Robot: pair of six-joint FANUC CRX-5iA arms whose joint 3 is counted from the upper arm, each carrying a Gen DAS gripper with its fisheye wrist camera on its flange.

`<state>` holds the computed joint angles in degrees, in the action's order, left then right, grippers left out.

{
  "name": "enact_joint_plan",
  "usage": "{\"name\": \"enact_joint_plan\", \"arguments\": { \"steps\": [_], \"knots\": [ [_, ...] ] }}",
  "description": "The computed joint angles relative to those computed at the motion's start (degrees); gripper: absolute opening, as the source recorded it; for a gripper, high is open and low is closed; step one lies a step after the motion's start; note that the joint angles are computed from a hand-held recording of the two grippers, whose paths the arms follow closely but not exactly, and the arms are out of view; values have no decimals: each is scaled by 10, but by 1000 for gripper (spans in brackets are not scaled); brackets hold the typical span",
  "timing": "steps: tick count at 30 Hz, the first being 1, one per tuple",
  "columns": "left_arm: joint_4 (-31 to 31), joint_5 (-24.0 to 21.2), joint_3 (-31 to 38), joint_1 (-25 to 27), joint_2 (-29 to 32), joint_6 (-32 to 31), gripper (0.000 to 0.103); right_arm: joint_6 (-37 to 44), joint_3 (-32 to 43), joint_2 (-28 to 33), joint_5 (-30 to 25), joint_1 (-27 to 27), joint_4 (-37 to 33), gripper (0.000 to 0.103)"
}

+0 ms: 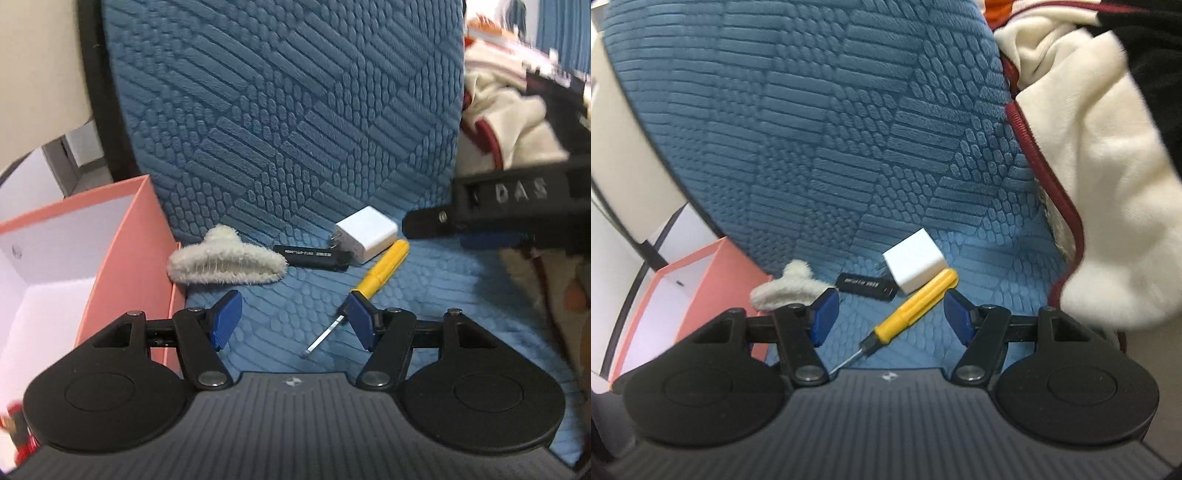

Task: Organize rigid objects
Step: 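Grasp the white fuzzy hair clip with the left tool while the right tool approaches the white cube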

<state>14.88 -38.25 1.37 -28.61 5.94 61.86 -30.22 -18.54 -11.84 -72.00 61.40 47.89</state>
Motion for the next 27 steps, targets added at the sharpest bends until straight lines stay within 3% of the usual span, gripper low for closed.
{"name": "enact_joint_plan", "arguments": {
  "steps": [9, 13, 17, 27],
  "knots": [
    [-199, -19, 108, -43, 61, 22, 69, 93, 5, 16, 59, -82, -55, 68],
    [-223, -23, 134, -49, 83, 1, 78, 129, 12, 27, 76, -98, -66, 74],
    [-289, -38, 173, -67, 105, 12, 78, 142, 8, 31, 98, -116, -77, 74],
    [-311, -129, 284, -66, 177, -3, 78, 206, 18, 52, 118, -137, -98, 73]
  ]
}}
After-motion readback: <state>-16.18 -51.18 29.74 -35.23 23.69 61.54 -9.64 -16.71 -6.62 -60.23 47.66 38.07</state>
